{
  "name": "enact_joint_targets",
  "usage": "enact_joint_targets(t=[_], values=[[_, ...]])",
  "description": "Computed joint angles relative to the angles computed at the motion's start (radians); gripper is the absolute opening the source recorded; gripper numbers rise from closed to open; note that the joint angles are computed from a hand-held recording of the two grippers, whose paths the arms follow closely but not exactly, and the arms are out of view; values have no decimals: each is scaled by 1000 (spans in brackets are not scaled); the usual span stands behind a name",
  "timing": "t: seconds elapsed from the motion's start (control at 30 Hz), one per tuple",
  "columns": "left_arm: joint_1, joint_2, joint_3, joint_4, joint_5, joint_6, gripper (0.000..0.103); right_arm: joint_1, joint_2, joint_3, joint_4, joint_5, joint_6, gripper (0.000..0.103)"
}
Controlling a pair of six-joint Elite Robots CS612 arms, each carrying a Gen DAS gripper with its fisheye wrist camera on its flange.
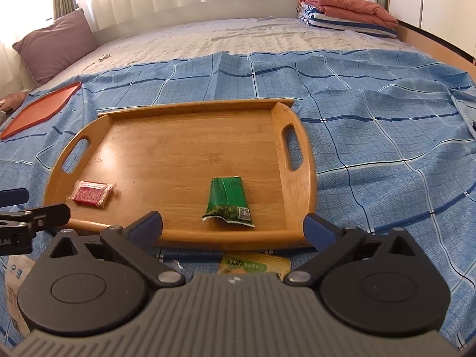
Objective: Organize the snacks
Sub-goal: 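Open both tools to drop the packs onto the tray, then grasp the white bread bag with the left tool while the right tool grasps the pink-ended pack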
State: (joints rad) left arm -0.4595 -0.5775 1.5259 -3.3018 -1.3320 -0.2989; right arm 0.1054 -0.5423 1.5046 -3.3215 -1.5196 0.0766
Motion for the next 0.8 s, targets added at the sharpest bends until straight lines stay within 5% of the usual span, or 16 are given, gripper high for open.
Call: enact_joint_targets(t=[0.27, 0.8], values=[[-8, -35, 99, -110, -13, -22, 98, 20, -12, 69, -122, -89, -62, 103], [-46, -19, 236, -331, 45, -30, 100, 5, 17, 226, -452, 15, -54, 103]])
